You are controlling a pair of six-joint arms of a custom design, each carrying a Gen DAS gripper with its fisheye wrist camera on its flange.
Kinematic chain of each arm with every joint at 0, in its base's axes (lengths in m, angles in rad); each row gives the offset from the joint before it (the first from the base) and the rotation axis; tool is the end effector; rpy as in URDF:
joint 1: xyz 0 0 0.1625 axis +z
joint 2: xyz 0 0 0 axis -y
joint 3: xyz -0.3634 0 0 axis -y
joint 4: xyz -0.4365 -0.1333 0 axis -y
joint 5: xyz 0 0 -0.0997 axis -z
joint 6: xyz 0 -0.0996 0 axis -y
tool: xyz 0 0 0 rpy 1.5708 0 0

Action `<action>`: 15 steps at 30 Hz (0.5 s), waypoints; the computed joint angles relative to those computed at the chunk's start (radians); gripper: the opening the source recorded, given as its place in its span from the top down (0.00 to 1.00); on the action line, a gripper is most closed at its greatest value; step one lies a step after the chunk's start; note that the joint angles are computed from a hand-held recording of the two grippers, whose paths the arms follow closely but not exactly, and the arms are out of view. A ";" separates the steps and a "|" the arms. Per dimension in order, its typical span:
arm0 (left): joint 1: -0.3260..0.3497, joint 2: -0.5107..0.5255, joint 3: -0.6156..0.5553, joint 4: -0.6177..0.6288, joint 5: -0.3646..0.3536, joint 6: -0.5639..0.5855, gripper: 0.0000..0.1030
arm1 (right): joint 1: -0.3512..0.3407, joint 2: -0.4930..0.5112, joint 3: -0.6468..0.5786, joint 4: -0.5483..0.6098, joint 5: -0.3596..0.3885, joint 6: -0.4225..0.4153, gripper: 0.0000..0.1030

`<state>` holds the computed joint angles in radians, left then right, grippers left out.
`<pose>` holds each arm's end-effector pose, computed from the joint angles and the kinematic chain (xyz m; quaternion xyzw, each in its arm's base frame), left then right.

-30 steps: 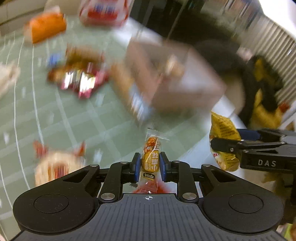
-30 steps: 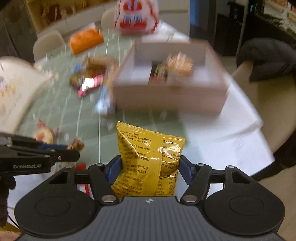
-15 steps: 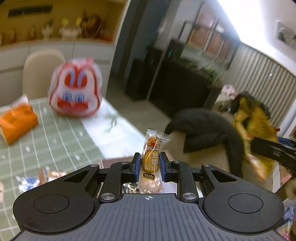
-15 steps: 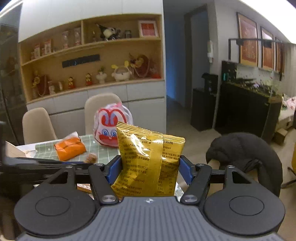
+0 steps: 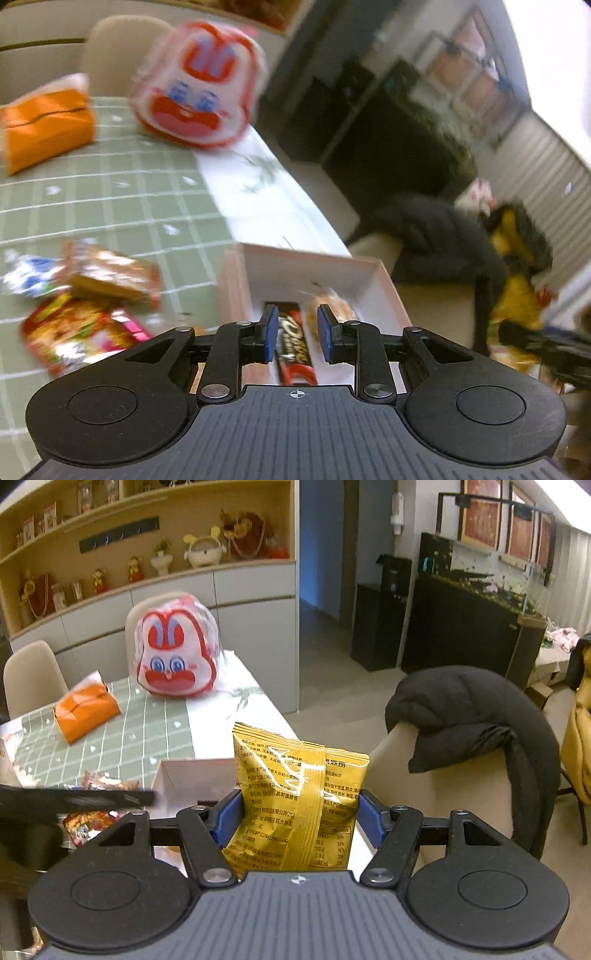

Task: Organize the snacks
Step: 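Carry small snack into pink box with left gripper while right gripper drops yellow bag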

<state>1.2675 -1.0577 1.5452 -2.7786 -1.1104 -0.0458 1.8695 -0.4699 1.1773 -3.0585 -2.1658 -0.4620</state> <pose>-0.0390 -0.7190 0.2733 0.0372 0.9139 -0.3750 0.1507 0.3050 -0.7271 0.0549 0.2247 -0.8624 0.3403 0.2999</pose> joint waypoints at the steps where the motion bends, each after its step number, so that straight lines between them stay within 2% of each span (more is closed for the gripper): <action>1: 0.000 -0.032 0.037 -0.027 0.013 -0.008 0.74 | -0.004 0.016 -0.019 0.014 0.000 0.001 0.36; 5: 0.000 -0.133 0.147 -0.030 0.088 -0.091 0.74 | -0.016 0.114 -0.164 0.126 0.033 0.032 0.36; 8: 0.002 -0.213 0.229 0.005 0.138 -0.083 0.74 | -0.030 0.208 -0.312 0.228 0.149 0.036 0.35; 11: -0.003 -0.297 0.317 0.020 0.229 -0.057 0.74 | -0.023 0.313 -0.471 0.324 0.133 0.044 0.34; 13: -0.012 -0.365 0.383 0.063 0.302 -0.097 0.74 | -0.018 0.336 -0.490 0.322 0.111 0.029 0.34; 15: -0.017 -0.438 0.442 0.133 0.363 -0.189 0.74 | -0.016 0.316 -0.440 0.281 0.107 0.003 0.32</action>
<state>1.2508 -1.4955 1.9877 -2.6455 -0.7475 -0.2347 1.8533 -0.1534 0.7372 -2.7776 -2.0585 -0.4593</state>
